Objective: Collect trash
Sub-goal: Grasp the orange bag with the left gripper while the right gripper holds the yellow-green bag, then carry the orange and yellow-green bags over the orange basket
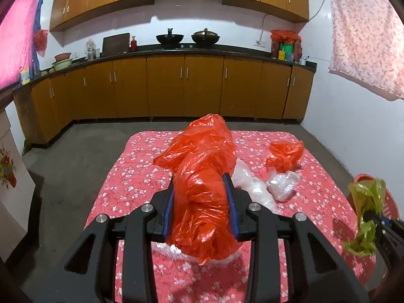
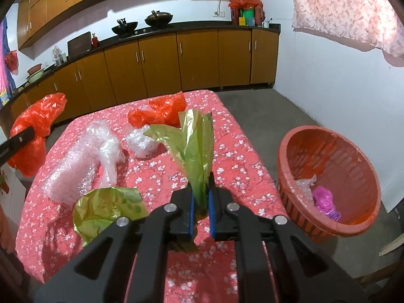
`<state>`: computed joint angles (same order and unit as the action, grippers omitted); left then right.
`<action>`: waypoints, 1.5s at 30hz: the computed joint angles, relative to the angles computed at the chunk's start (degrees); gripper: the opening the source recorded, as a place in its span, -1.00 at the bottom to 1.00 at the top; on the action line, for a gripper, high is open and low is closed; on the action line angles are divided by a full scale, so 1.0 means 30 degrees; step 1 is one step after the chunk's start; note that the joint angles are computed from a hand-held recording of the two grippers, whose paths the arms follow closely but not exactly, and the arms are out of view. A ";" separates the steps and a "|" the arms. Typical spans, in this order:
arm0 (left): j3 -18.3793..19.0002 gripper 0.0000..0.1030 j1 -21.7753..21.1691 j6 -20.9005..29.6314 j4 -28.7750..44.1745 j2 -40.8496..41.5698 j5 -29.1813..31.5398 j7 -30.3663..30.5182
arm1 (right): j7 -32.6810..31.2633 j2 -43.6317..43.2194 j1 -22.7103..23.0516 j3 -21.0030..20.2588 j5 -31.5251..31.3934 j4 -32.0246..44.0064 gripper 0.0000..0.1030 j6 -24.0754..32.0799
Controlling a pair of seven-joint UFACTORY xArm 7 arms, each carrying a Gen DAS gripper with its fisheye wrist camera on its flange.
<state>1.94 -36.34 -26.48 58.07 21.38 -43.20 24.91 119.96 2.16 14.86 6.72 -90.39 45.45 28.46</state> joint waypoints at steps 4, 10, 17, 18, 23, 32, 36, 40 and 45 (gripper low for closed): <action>-0.0264 -0.32 -0.0211 -0.0228 -0.0408 -0.0275 0.0041 0.0023 | -0.0127 -0.0977 -0.0036 0.0071 0.0121 -0.0667 -0.80 0.0317; -0.0753 -0.32 -0.0352 -0.0433 -0.0778 -0.0564 0.0212 0.0156 | -0.0146 -0.2081 -0.0235 0.0350 0.0283 -0.1483 -0.80 0.0734; -0.0913 -0.32 -0.0844 -0.0606 -0.0670 -0.0588 -0.0135 0.0921 | -0.0221 -0.3262 -0.0489 0.0645 0.0533 -0.2339 -0.80 0.1079; -0.0944 -0.32 -0.0911 -0.0627 -0.0638 -0.0576 -0.0232 0.1031 | -0.0230 -0.3387 -0.0529 0.0675 0.0574 -0.2431 -0.80 0.1100; -0.1167 -0.32 -0.1009 -0.0719 -0.0608 -0.0609 -0.0388 0.1303 | -0.0372 -0.3925 -0.0719 0.0799 0.0768 -0.2826 -0.80 0.1243; -0.1570 -0.32 -0.1214 -0.0619 -0.0540 -0.0559 0.0080 0.1238 | -0.0523 -0.5254 -0.1160 0.0985 0.1247 -0.3894 -0.80 0.1555; -0.1499 -0.32 -0.1756 -0.0464 -0.0181 -0.0338 0.0006 0.1519 | -0.0572 -0.5910 -0.1542 0.0946 0.1365 -0.4466 -0.80 0.1507; -0.1497 -0.32 -0.2021 -0.0175 0.0060 -0.0139 0.0410 0.1436 | -0.0597 -0.6621 -0.1988 0.0902 0.1478 -0.5113 -0.80 0.1455; -0.1197 -0.32 -0.2752 0.0233 0.0593 0.0319 0.0695 0.1338 | -0.0767 -0.7353 -0.2626 0.0823 0.1604 -0.5872 -0.80 0.1488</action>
